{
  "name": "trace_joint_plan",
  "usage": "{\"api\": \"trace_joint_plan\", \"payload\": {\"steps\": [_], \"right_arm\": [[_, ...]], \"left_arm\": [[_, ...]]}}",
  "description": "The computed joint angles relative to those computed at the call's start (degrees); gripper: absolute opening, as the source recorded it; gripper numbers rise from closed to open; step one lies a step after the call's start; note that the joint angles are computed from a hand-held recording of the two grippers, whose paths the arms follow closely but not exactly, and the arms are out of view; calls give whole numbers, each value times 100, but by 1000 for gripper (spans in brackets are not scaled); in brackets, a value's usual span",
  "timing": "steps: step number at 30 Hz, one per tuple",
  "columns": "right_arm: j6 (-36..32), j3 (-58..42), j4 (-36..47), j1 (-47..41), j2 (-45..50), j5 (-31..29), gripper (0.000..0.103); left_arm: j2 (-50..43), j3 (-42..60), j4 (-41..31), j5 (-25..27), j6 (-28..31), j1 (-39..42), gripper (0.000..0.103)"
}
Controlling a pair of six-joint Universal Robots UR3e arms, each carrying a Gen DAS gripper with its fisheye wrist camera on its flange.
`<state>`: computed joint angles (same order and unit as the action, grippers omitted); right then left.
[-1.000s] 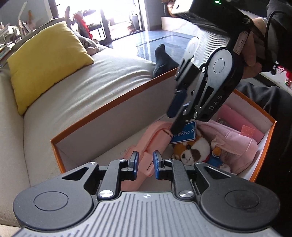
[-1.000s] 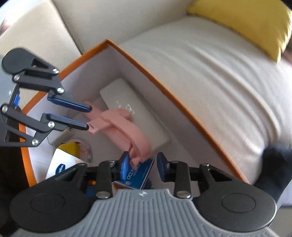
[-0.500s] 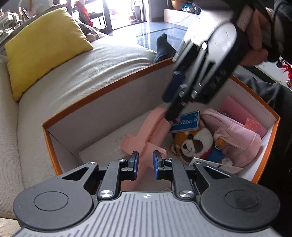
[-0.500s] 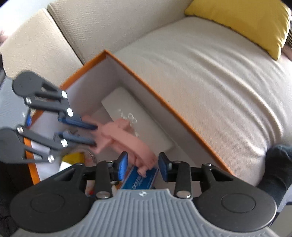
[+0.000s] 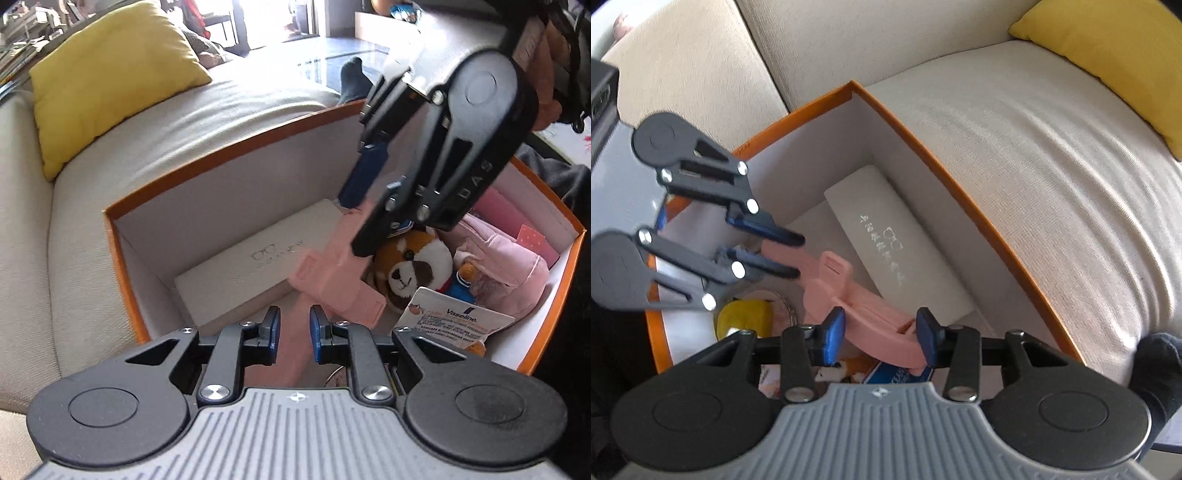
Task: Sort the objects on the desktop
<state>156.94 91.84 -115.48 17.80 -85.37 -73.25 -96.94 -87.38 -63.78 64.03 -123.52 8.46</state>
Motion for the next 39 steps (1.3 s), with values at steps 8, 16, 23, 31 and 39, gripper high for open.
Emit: {"api": "trace_joint_plan", "payload": {"steps": [8,16,23,31,39], "right_arm": [[-564,49,-379,309,64,167,44],[-807,-824,-130,893,883,-126,24],[-1170,-222,-665,976,490,-214,15],[-1131,264,-1189,755,148,76,6],[-1464,425,-1709,835,398,56,6]], "left_arm": [[672,-470,-89,-566,-14,531,19],[950,-490,-283,-732,152,707,19],[1046,-558,-376,-834,273,870,19],[1103,-609,-428,-874,284,956,19],[1100,-644,-404,-803,274,888,19]]}}
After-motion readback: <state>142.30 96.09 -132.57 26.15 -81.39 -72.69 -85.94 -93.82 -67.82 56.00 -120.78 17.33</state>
